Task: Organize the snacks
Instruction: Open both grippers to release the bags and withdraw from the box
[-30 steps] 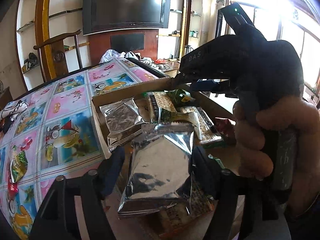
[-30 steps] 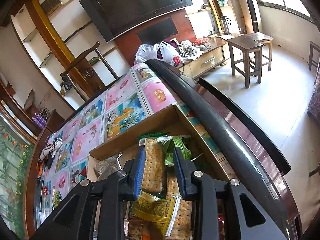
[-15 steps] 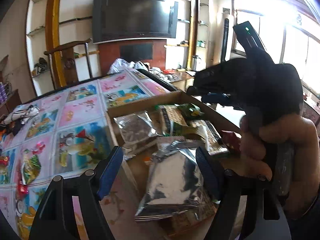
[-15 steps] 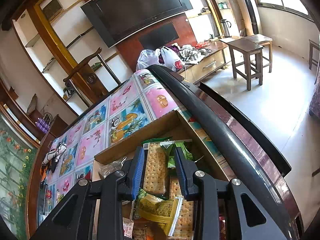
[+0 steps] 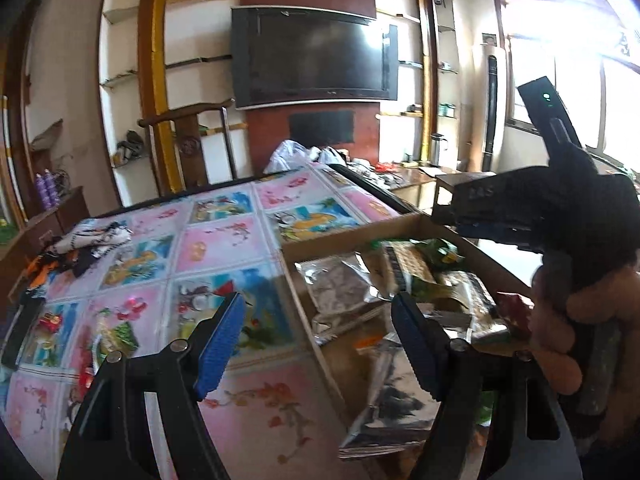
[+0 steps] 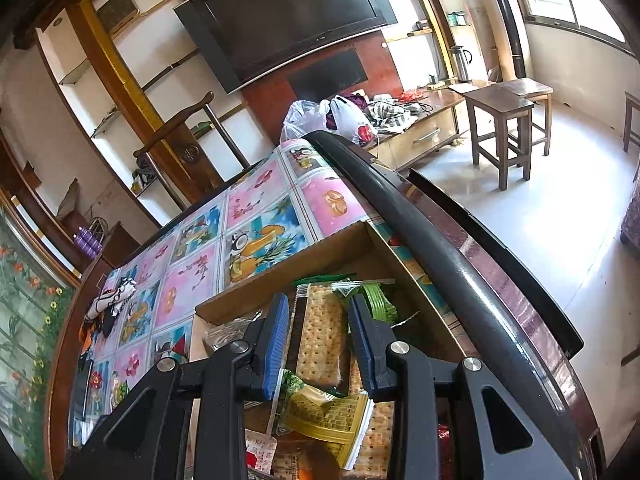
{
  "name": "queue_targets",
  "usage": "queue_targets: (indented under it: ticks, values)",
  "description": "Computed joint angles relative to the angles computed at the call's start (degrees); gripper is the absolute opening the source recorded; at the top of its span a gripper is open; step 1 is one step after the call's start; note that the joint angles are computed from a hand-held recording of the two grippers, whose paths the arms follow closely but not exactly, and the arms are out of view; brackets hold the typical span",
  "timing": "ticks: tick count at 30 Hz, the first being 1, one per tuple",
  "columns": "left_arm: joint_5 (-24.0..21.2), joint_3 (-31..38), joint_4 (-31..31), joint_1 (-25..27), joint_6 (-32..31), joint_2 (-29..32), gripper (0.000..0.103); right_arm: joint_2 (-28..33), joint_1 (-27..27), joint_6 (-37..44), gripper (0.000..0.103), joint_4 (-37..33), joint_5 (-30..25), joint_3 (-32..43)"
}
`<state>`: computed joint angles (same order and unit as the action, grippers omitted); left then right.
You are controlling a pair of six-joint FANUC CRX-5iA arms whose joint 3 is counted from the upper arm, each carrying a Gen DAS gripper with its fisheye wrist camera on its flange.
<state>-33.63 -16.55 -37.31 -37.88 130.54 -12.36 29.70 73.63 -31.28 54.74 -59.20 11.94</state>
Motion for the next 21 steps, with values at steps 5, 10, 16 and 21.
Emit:
queue_targets:
  ticks: [5,10,16,21]
  values:
    - [-2.3,1.0,-4.8,-1.8,4.1,0.1,0.076,0.3,0.1,0.5,0.033,-0.1,-0.1,0.4]
    - [-4.2,1.8,-9.3,-4.1,7.3,0.5,0.078,0.4,0.1,0.6,0.033,-0.1,-0.2,0.6]
    - [-5.6,2.2,-12.3,-5.7,9.3,0.6,0.079,0.4,0.1,0.9,0.033,-0.2,-0.2,0.7]
    - [-6.0,2.1,-12.7,-5.8,9.8,0.5,0.079,0.5,0.1,0.9,0.033,-0.2,-0.2,0.8]
